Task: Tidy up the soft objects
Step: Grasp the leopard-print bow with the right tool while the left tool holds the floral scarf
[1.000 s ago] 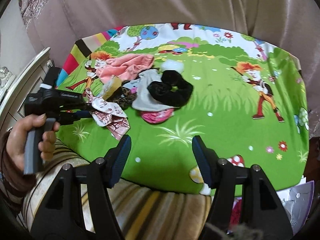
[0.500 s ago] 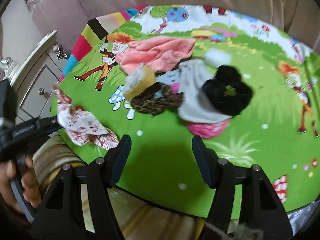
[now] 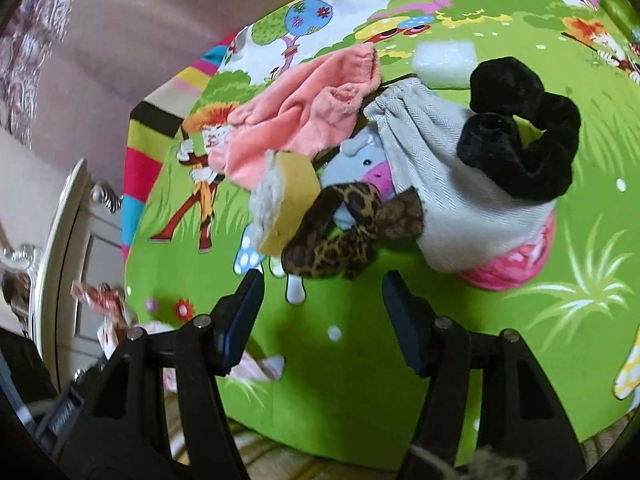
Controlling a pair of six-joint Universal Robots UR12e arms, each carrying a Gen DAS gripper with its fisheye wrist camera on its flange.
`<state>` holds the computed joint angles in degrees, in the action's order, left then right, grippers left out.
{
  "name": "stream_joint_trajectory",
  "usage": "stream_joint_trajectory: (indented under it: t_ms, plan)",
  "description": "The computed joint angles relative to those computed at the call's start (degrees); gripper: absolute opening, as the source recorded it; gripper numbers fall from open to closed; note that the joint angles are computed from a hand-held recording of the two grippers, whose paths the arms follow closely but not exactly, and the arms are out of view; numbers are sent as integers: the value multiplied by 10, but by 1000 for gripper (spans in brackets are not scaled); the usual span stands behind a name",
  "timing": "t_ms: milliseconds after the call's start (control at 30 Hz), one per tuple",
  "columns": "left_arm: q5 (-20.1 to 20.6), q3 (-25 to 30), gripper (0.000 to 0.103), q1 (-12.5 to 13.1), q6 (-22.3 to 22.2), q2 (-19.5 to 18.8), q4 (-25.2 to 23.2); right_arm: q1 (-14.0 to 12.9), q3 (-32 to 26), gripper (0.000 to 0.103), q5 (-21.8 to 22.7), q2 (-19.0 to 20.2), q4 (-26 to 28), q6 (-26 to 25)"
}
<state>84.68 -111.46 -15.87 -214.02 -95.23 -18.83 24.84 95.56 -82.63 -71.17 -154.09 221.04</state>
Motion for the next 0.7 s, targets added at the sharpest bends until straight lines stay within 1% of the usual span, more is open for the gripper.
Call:
stream_joint_trajectory:
  t_ms: [67, 133, 200, 267, 433, 467, 500, 533, 600, 700]
  plan:
    - [-1, 0, 29, 1, -3, -1, -1, 0, -4, 64, -1, 6, -2, 13]
    - [-3, -1, 29, 1, -4, -2, -1, -3, -5, 59, 2, 10, -5, 35]
    - [-3, -1, 29, 1, -3, -2, 1, -3, -7, 56, -10, 14, -13, 56]
    - [-4, 0, 29, 1, -2, -3, 2, -4, -7, 54, -11, 18, -20, 64]
    - [-5, 0, 29, 1, -1, -4, 3, 1, -13, 52, -34, 25, -28, 59]
    - [-6, 0, 29, 2, -1, -4, 4, 1, -15, 48, -36, 28, -31, 59]
    - [-6, 0, 29, 2, 0, -4, 5, 1, -18, 42, -38, 29, -27, 55]
    - [-6, -1, 29, 2, 0, -5, 6, 2, -20, 38, -40, 30, -22, 52]
    - [-6, -1, 29, 1, 2, -5, 9, 1, -18, 23, -39, 30, -22, 47]
    - [-6, -3, 29, 1, 4, -4, 14, -1, -11, 20, -33, 26, -33, 50]
